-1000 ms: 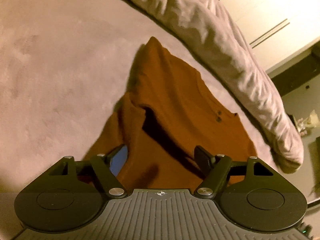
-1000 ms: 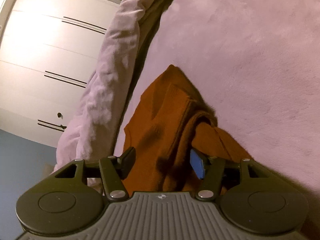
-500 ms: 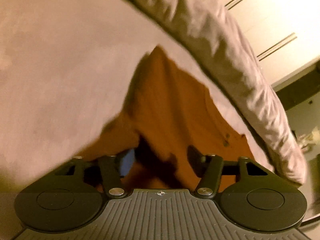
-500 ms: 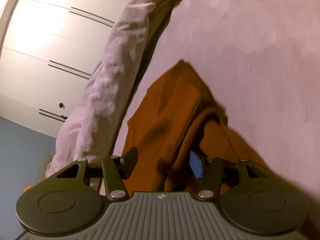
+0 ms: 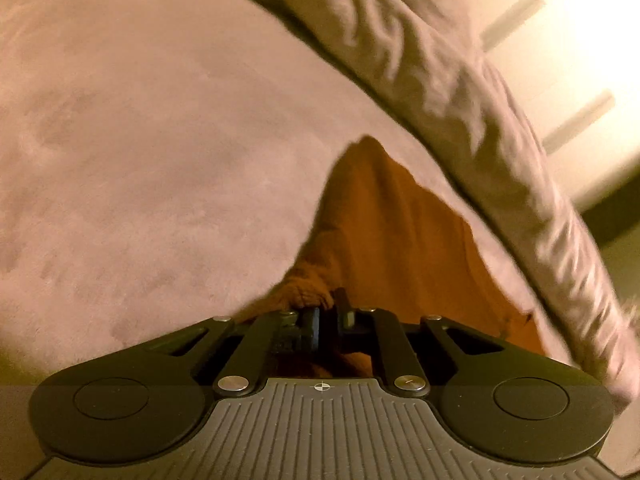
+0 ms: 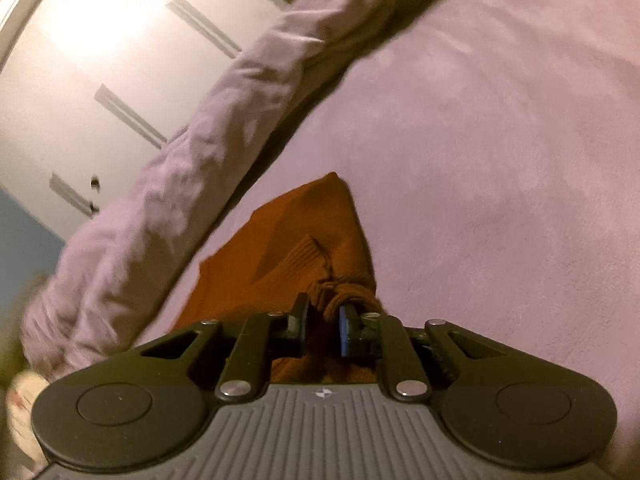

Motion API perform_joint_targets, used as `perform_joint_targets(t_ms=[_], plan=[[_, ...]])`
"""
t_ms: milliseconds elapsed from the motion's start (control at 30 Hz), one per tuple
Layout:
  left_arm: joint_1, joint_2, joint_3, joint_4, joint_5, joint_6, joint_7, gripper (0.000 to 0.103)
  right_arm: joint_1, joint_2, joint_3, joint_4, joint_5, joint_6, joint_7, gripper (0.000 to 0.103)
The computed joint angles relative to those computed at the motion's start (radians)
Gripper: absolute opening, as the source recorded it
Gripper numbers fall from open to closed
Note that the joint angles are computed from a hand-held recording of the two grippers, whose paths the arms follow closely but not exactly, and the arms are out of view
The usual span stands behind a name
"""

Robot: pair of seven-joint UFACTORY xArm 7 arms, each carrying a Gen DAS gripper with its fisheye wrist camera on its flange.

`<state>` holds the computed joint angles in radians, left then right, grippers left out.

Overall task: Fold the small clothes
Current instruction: 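Open both tools and release the folded cardigan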

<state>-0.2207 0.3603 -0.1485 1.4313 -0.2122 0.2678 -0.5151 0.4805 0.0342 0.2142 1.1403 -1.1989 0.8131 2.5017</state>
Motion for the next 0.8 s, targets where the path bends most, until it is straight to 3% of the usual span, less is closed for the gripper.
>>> perform_joint_targets(t_ms=[67,133,167,233,300,333,367,433,500,633,700,800], plan=[[-0.011,-0.021,0.008,0.002,0.063,0.042,0.058,0.020,0.000,0.006,0.000,0.009,0.015,0.006,-0.047,0.012],[0.003,-0.048,-0.012,0.008,0.050,0.108,0.116,0.046,-0.002,0.012,-0.002,0.029,0.064,-0.003,-0.149,0.015],[0.017,-0.075,-0.029,-0.006,0.021,0.132,0.155,0.066,-0.002,0.006,-0.002,0.036,0.094,-0.003,-0.196,0.016],[0.026,-0.152,-0.043,-0.079,-0.026,0.129,0.228,0.082,0.003,-0.013,0.004,0.044,0.143,-0.003,-0.279,0.029],[-0.010,-0.245,-0.006,-0.176,-0.004,0.111,0.267,0.097,0.016,-0.033,0.023,0.051,0.172,0.020,-0.363,0.036],[0.005,-0.286,-0.019,-0.228,0.040,0.092,0.261,0.098,0.027,-0.046,0.036,0.050,0.177,0.038,-0.412,0.042],[-0.017,-0.327,0.009,-0.272,0.126,0.107,0.217,0.098,0.038,-0.062,0.051,0.043,0.189,0.058,-0.462,0.045],[-0.019,-0.388,0.026,-0.324,0.255,0.199,0.143,0.098,0.062,-0.089,0.082,0.036,0.255,0.102,-0.573,0.055],[-0.009,-0.455,0.029,-0.388,0.303,0.283,0.121,0.098,0.087,-0.122,0.115,0.016,0.332,0.145,-0.659,0.055],[0.001,-0.622,0.032,-0.548,0.292,0.309,0.164,0.098,0.136,-0.205,0.183,-0.037,0.492,0.236,-0.708,0.055],[-0.028,-0.679,0.060,-0.596,0.187,0.350,0.237,0.098,0.148,-0.259,0.214,-0.084,0.560,0.234,-0.667,0.055],[-0.047,-0.732,0.062,-0.639,0.127,0.369,0.303,0.096,0.156,-0.326,0.255,-0.159,0.638,0.166,-0.600,0.054]])
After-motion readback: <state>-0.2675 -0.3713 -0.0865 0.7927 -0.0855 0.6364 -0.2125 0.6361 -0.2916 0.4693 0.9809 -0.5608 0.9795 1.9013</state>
